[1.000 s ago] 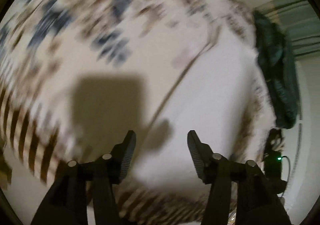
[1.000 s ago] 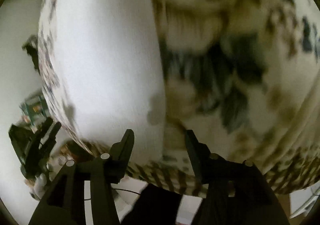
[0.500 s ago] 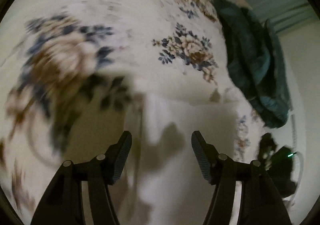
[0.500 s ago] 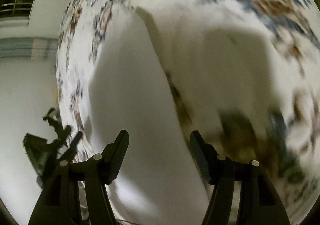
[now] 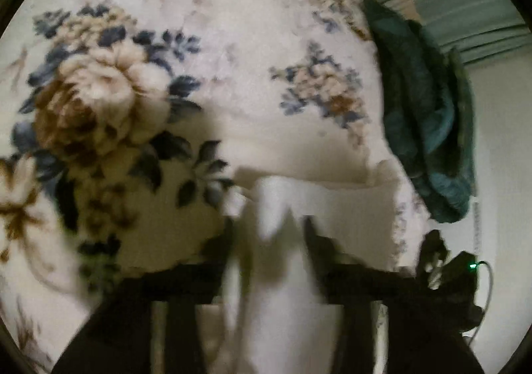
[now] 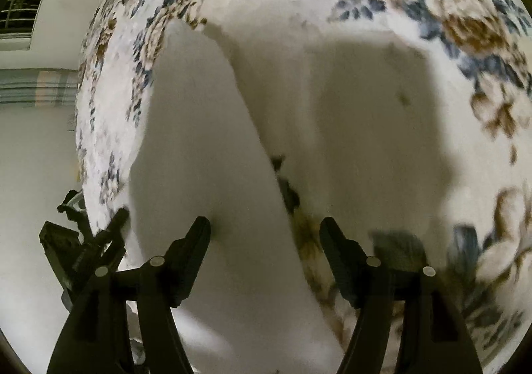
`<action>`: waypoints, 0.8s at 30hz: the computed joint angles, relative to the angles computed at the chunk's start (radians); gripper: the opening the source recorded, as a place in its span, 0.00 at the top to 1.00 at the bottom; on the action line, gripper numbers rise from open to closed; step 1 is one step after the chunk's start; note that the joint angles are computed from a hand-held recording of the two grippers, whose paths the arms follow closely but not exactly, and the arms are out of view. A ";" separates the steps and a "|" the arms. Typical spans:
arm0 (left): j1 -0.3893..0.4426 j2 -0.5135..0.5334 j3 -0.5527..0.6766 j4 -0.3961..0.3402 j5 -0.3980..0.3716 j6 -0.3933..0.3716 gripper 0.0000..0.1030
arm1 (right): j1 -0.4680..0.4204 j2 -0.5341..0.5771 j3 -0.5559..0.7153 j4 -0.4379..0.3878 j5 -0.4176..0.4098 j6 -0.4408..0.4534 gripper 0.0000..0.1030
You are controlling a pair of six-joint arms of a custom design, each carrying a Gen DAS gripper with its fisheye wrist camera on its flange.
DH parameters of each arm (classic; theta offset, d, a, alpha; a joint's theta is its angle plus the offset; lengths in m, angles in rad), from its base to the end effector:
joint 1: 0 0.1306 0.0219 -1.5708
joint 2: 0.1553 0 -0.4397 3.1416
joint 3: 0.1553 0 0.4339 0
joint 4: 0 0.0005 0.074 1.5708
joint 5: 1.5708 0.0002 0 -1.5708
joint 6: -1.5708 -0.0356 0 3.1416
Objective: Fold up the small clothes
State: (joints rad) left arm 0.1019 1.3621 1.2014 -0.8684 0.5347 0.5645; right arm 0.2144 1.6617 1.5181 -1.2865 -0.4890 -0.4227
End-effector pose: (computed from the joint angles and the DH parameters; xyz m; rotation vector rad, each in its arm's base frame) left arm 0.4799 0.0303 0.4105 -0.6655 2.5293 -0.8613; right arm 0.5565 0.1378 0.3905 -0.2612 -3.0089 -0.7821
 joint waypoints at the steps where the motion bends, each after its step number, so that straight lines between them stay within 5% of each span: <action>1: 0.003 -0.027 -0.007 0.002 0.006 0.005 0.40 | -0.006 -0.024 -0.015 -0.015 -0.009 0.020 0.31; 6: 0.027 -0.205 -0.054 -0.087 0.051 0.001 0.39 | -0.018 -0.176 -0.124 -0.125 -0.081 0.117 0.28; 11: 0.001 -0.428 -0.129 -0.332 -0.022 -0.051 0.36 | -0.047 -0.364 -0.321 -0.282 -0.125 0.196 0.27; 14: -0.049 -0.551 -0.222 -0.445 -0.044 -0.011 0.32 | -0.065 -0.464 -0.469 -0.350 -0.139 0.230 0.27; 20: -0.155 -0.758 -0.442 -0.490 -0.012 0.172 0.32 | -0.058 -0.582 -0.717 -0.317 -0.220 0.204 0.27; 24: -0.229 -0.826 -0.530 -0.386 0.034 0.322 0.32 | -0.011 -0.636 -0.799 -0.204 -0.249 0.115 0.27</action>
State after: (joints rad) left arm -0.1267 0.5360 0.6711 -1.2542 0.5685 0.8860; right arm 0.2032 1.0260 0.7191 -1.4909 -0.7380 -0.3076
